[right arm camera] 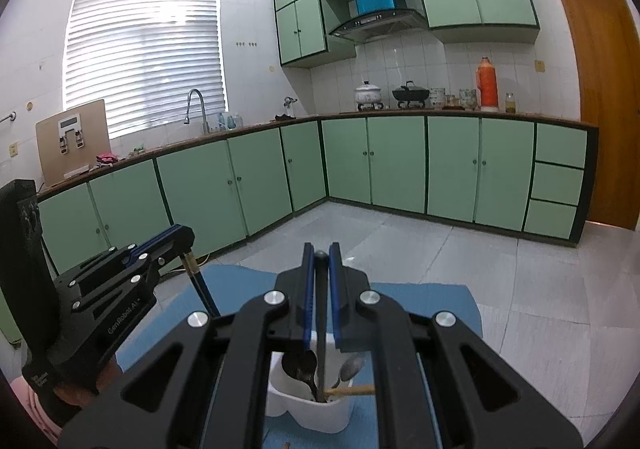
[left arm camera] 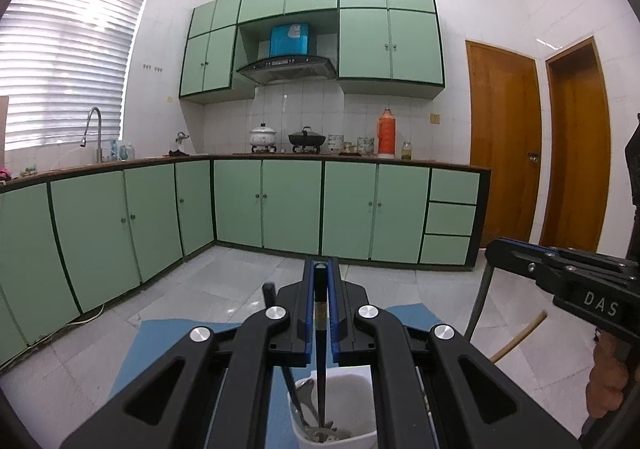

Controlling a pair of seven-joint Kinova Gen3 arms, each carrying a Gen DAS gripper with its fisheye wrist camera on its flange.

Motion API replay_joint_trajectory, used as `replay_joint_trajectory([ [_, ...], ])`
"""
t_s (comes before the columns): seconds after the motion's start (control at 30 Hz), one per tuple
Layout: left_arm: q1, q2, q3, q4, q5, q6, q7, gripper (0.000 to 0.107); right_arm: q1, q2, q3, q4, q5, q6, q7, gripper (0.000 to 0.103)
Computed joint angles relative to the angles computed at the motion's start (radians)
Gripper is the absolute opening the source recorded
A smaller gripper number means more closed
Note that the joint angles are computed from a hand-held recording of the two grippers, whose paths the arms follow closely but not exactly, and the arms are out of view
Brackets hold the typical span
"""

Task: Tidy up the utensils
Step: 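Lower both chopsticks into the white holder and open both tools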

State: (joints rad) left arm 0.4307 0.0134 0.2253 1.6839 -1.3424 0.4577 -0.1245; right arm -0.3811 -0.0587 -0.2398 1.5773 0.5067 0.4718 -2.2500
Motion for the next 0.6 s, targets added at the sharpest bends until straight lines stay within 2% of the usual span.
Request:
replay_joint_trajectory([
  [0.2, -0.011, -0.009, -0.004, 0.006, 0.078, -0.002, -0.061, 0.007, 0.002, -0.002, 0.011, 0.005, -0.034, 0.006, 0.021, 0.007],
  [0.3, -0.014, -0.016, 0.003, 0.012, 0.078, 0.006, -0.055, 0.009, 0.006, -0.007, -0.001, 0.008, -0.004, 0.016, -0.003, 0.008],
  [0.37, -0.017, -0.024, 0.008, 0.019, 0.065, 0.007, -0.041, 0.016, 0.009, -0.017, -0.01, 0.013, 0.024, 0.018, -0.024, 0.011],
  [0.47, -0.025, -0.039, 0.021, 0.027, 0.042, 0.007, -0.016, 0.034, 0.022, -0.039, -0.024, 0.026, 0.048, 0.009, -0.057, 0.014],
  [0.57, -0.035, -0.064, 0.041, 0.044, -0.01, 0.017, 0.033, 0.048, 0.048, -0.068, -0.046, 0.046, 0.082, 0.0, -0.097, 0.026],
  [0.6, -0.039, -0.071, 0.049, 0.048, -0.019, 0.02, 0.041, 0.055, 0.063, -0.082, -0.06, 0.058, 0.102, -0.005, -0.121, 0.034],
])
